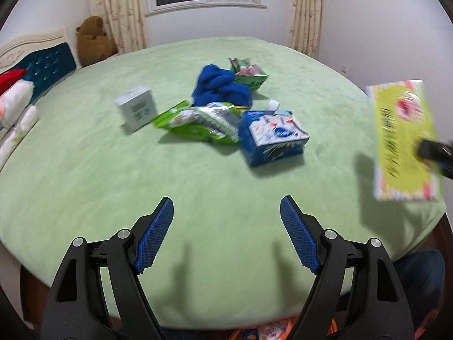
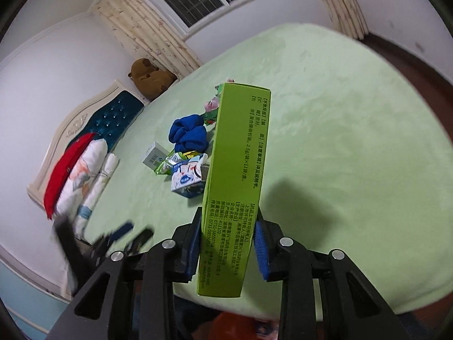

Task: Collect trash
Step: 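Grasp the green box with the right tool while the left tool grasps the white snack box, then carry both boxes over the orange bucket and open both tools to drop them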

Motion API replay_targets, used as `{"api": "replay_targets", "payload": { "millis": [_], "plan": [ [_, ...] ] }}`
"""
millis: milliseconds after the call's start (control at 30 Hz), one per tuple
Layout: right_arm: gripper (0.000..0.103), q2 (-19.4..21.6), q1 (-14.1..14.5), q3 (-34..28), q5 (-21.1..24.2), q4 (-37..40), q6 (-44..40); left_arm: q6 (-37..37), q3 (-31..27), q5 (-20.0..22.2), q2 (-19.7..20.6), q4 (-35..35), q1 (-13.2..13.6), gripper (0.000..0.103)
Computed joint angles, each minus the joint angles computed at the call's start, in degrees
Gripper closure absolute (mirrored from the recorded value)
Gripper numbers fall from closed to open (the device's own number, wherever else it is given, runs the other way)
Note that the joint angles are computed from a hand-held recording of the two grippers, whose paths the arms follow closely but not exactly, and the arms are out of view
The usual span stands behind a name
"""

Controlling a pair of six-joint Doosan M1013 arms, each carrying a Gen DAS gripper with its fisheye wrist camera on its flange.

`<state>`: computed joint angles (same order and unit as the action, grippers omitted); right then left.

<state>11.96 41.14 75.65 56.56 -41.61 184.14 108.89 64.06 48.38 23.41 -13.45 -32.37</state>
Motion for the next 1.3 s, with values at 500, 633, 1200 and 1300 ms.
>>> {"api": "replay_targets", "payload": {
  "millis": [500, 633, 1200, 1300],
  "plan": [
    [0.071, -0.7, 3.9, 1.2, 3.2, -3.4, -0.6, -6.8, -14.2, 8.2, 9.4, -3.7, -2.7, 0.027],
    [0.071, -0.8, 3.9, 1.8, 1.7, -2.8, -0.7, -10.9, -18.7, 11.1, 12.3, -0.9, -3.5, 0.027],
    [0.071, -0.5, 5.2, 1.3, 3.5, -3.3, -0.8, -8.7, -15.2, 11.2, 9.0, -1.6, -2.9, 0.032],
    [0.071, -0.1, 5.7, 0.6, 4.8, -3.5, -1.6, -5.5, -11.3, 9.7, 5.8, -3.5, -2.4, 0.032]
  ]
}}
